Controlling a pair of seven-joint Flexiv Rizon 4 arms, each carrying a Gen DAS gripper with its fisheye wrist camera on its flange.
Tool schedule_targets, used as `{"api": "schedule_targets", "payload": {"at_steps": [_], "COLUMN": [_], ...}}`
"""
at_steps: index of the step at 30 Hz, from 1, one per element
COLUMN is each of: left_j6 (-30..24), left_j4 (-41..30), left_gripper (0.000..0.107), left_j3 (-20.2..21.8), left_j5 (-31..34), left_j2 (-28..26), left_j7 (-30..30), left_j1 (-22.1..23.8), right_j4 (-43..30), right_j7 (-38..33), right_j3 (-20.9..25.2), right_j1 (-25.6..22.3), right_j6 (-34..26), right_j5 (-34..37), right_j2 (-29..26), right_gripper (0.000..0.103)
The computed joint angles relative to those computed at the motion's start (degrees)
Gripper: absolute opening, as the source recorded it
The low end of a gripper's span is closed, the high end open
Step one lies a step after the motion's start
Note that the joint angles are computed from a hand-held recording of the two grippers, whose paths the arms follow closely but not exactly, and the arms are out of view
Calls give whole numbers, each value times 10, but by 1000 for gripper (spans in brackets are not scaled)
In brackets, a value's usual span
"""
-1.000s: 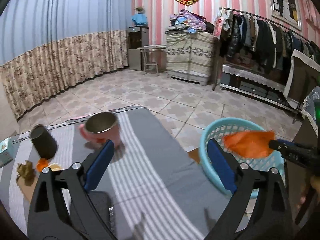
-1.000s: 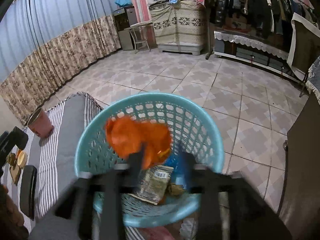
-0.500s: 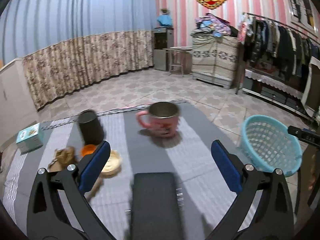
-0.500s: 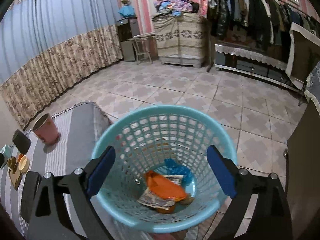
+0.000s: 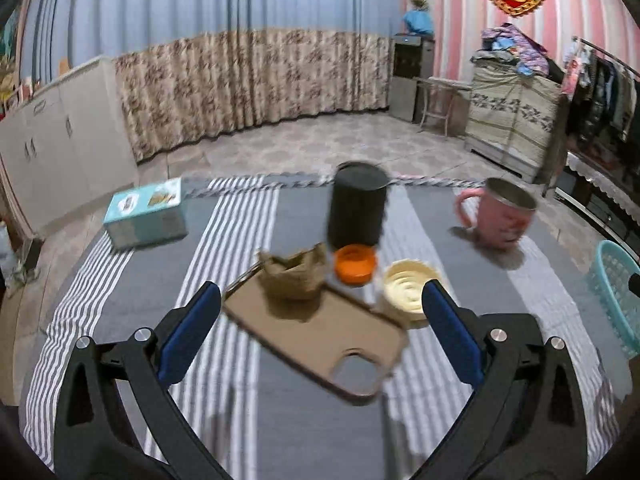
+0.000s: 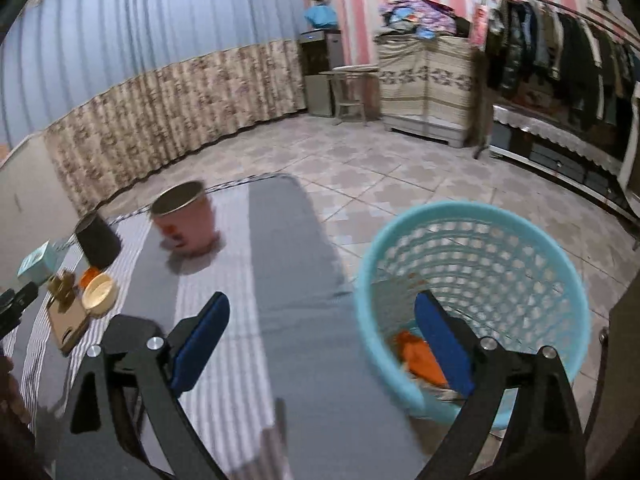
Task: Collect trash
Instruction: 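Grasp the brown crumpled paper off the tan phone case with the left tool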
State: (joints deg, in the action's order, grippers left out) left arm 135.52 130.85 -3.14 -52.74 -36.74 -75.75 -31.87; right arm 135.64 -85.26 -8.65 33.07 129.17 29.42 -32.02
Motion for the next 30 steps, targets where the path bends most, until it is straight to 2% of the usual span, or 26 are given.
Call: {"api": "schedule_targets", "payload": {"at_steps": [4, 6, 8, 10, 13, 17, 20, 24, 27, 30], "left_j6": [-3, -14, -42, -63, -91, -114, -96, -46, -21, 8], "left_j4": [-12, -22, -30, -51, -61, -49, -37, -3, 21, 41], "left_gripper": [96, 94, 86, 84, 71, 48, 42, 42, 42, 42], "left_j3": [11, 10, 8, 23, 26, 10, 19, 38, 53, 56], "left_j5": [0, 8, 31, 15, 20, 122, 169, 189, 165, 162], "left_j2": [-16, -24, -26, -39, -43, -35, -32, -14, 1, 9], "left_j7": [22, 25, 22, 44, 47, -12, -45, -61, -39, -20], "left_j1": [6, 21, 40, 29, 37, 96, 102, 85, 59, 60], "right_j4": [-16, -18, -18, -17, -16, -16, -12, -1, -3, -11], "right_j7": [-27, -27, -25, -23, -21, -15, -11, -10, -16, -14], "right_j3": [-45, -57, -71, -82, -106, -131, -150, -142, -156, -164], "right_j1": [69, 85, 99, 104, 128, 153, 179, 197, 226, 253], "right_j6": [-33, -46, -58, -62, -66, -80, -79, -60, -65, -80], "right_j5": [37, 42, 42, 37, 43, 37, 38, 39, 51, 56], "right_j2": [-15, -19, -21, -23, -31, -36, -42, -41, -37, -29], "right_gripper": [92, 92, 92, 92, 92, 92, 92, 92, 92, 92]}}
